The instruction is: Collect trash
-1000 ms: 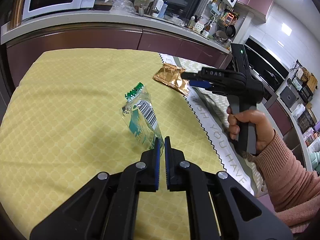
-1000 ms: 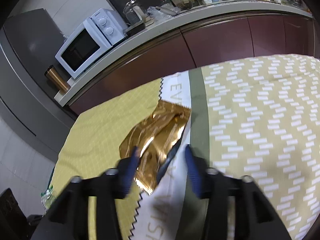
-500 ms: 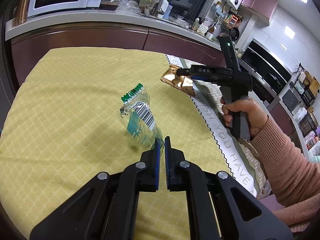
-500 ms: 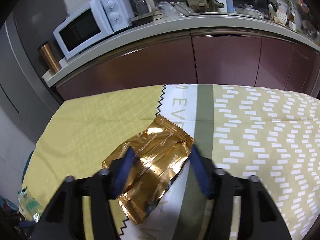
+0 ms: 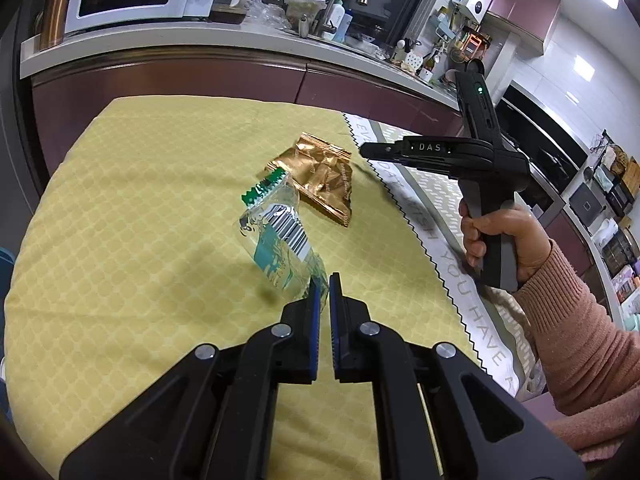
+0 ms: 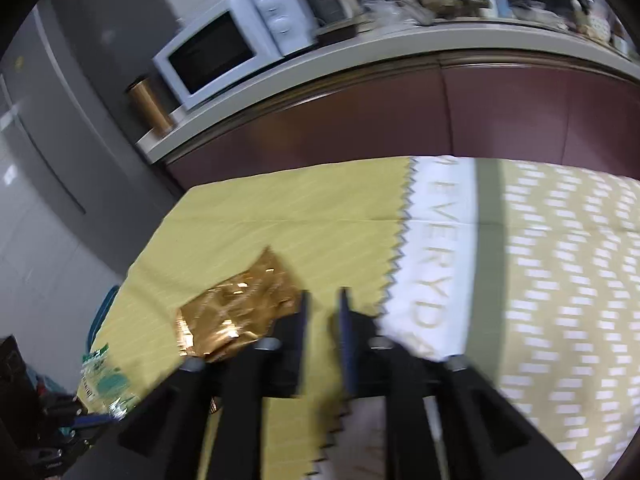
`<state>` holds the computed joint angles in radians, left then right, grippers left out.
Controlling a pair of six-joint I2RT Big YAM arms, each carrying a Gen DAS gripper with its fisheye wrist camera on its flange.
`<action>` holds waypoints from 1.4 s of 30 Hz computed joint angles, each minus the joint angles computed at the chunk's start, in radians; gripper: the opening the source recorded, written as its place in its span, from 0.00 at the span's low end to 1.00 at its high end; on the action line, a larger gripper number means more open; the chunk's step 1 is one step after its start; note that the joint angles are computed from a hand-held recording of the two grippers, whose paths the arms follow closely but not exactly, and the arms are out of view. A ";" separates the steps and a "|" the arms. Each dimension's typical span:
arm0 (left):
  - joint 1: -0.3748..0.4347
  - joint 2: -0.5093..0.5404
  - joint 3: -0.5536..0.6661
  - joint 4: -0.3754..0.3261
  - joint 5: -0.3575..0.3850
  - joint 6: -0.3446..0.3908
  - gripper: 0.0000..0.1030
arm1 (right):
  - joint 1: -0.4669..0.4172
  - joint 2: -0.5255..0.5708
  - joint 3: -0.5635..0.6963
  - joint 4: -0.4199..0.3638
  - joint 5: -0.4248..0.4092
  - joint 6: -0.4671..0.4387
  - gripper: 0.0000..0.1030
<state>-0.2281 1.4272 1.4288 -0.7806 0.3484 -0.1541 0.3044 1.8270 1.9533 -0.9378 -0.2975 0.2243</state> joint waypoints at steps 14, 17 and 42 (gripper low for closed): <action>0.020 -0.005 -0.012 0.008 -0.003 -0.005 0.05 | 0.041 0.083 0.110 -0.084 -0.069 -0.055 0.06; 0.027 -0.013 -0.021 0.012 -0.006 -0.003 0.05 | 0.042 0.061 0.076 -0.053 -0.088 -0.047 0.02; 0.083 -0.023 -0.043 0.022 -0.004 0.030 0.05 | 0.065 -0.067 -0.136 0.121 -0.387 0.056 0.17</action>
